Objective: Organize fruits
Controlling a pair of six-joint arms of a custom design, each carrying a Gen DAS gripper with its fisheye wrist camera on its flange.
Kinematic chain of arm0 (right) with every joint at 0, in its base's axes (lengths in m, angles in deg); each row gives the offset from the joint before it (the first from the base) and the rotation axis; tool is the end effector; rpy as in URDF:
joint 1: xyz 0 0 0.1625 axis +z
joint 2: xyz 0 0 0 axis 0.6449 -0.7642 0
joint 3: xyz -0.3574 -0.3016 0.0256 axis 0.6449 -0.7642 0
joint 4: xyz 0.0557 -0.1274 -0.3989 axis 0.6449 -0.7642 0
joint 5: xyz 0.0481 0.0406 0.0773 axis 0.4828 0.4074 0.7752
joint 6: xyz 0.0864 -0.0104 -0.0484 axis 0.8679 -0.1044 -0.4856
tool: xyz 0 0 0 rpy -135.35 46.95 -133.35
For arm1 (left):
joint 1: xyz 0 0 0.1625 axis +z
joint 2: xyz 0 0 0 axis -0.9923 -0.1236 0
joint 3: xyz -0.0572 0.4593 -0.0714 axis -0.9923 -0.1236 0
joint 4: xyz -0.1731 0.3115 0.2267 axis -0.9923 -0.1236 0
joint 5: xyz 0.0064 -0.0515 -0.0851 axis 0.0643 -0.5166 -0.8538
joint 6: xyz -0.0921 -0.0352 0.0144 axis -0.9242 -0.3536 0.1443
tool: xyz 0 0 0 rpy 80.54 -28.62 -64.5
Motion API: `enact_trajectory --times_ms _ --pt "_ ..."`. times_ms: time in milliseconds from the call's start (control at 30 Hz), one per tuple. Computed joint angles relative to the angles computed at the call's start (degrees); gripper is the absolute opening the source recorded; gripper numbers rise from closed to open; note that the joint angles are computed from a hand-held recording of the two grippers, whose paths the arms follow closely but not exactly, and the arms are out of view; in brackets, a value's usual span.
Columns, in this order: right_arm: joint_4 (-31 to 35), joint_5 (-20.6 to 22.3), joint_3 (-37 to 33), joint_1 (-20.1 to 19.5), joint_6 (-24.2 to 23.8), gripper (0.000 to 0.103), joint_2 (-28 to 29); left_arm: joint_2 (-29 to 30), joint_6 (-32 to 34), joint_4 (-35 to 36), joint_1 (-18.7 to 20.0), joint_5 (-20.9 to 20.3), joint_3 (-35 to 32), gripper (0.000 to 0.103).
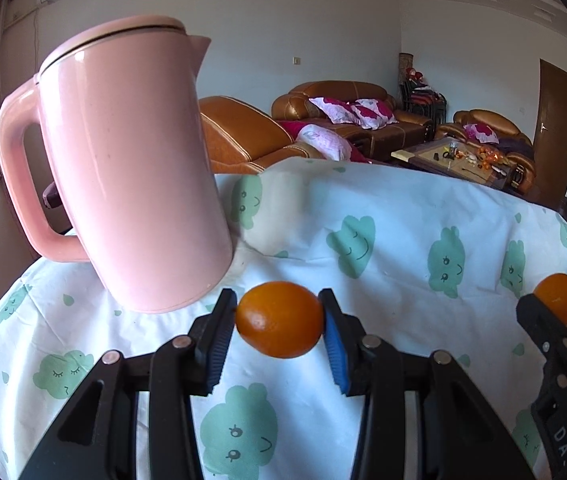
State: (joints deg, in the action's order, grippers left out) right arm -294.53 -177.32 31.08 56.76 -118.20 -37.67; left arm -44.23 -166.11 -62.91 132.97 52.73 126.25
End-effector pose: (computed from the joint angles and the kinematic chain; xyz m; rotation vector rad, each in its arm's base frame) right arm 0.1388 -0.5352 0.1438 0.2533 -2.0178 1.1998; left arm -0.2298 -0.6068 0.0291 0.6124 2.1394 -1.0253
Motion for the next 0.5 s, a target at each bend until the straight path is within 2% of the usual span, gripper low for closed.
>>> enact_trajectory --times_ms 200,500 --pt "-7.89 1.17 4.08 0.15 -0.48 0.045 -0.25 -2.09 2.25 -5.24 -2.01 -0.38 4.85 0.044" --pt "-11.21 2.12 8.66 -0.32 1.61 0.045 -1.91 -3.48 -0.65 -5.77 -4.21 1.83 9.08 0.044"
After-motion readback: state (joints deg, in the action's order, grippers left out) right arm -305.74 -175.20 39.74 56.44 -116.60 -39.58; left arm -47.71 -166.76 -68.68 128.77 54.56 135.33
